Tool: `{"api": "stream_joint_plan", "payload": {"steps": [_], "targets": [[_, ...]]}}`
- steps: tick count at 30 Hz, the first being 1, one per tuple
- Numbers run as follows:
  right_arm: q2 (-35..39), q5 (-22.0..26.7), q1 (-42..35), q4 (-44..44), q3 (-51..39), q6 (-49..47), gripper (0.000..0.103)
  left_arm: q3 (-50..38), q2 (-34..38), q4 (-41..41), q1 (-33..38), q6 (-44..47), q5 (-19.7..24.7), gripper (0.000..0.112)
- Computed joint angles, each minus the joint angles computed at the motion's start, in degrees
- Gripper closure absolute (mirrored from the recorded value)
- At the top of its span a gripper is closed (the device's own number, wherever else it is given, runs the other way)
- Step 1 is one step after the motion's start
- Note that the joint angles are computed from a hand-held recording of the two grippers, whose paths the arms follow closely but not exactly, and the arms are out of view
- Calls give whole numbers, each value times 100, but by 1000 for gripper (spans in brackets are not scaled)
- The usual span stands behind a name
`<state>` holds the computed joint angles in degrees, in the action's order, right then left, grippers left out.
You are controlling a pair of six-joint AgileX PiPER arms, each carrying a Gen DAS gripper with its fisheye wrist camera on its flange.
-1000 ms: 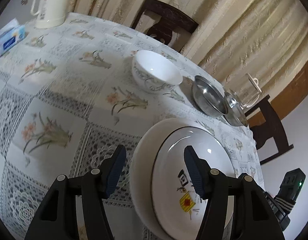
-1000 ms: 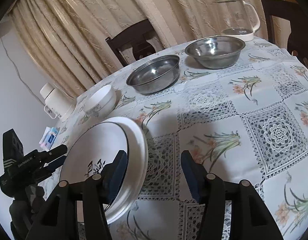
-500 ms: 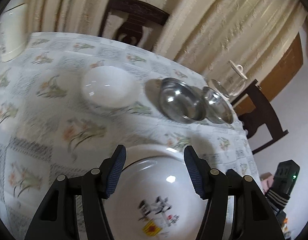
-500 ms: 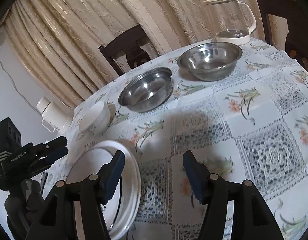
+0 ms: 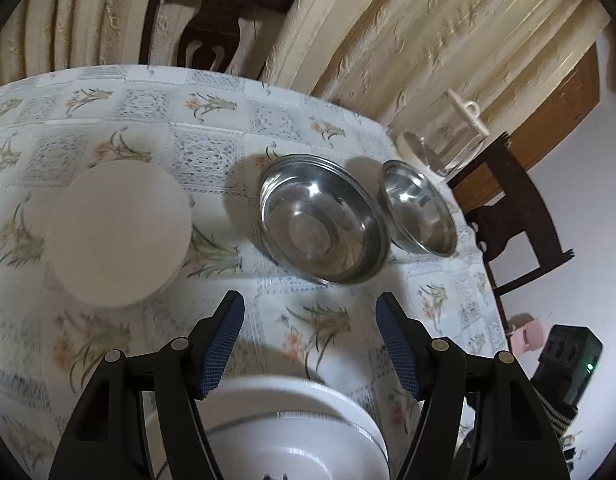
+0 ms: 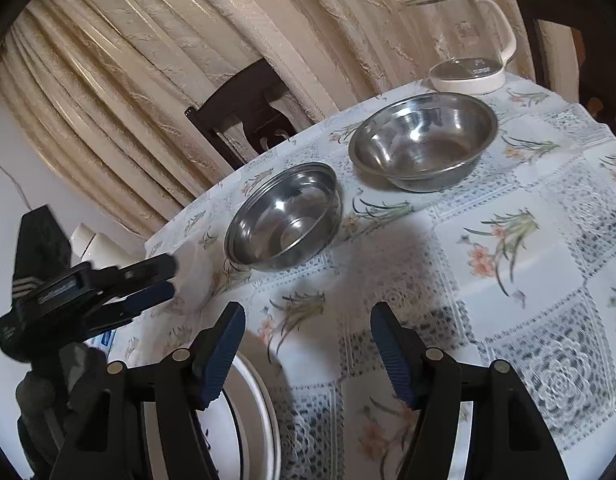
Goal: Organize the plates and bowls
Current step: 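Move both tools to the smaller steel bowl and grip its rim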
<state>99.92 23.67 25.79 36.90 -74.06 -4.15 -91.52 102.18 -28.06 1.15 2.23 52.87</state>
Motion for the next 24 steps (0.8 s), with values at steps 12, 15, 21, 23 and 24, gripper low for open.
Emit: {"api": "stream_joint_plan", "payload": {"steps": [12,15,21,23,24], "targets": [[949,546,-104,-594,-1388,568,35,-2488,1823,665,-132,-433,766,43],[1162,700,-122,-654,-1696,663,35,-3063,2251,591,-83,-426,1025,43],[1588,957,-66,-893,-2405,827,35,-3936,2828,652,-56,-399,1352,43],[1763,1082,-41,-1100,-2678,993,35,-4122,2948,708,-55,-393,1405,43],[1872,1167,-37,-1190,-2834,1086,35,-4261,3035,703,-43,-400,1486,44]]}}
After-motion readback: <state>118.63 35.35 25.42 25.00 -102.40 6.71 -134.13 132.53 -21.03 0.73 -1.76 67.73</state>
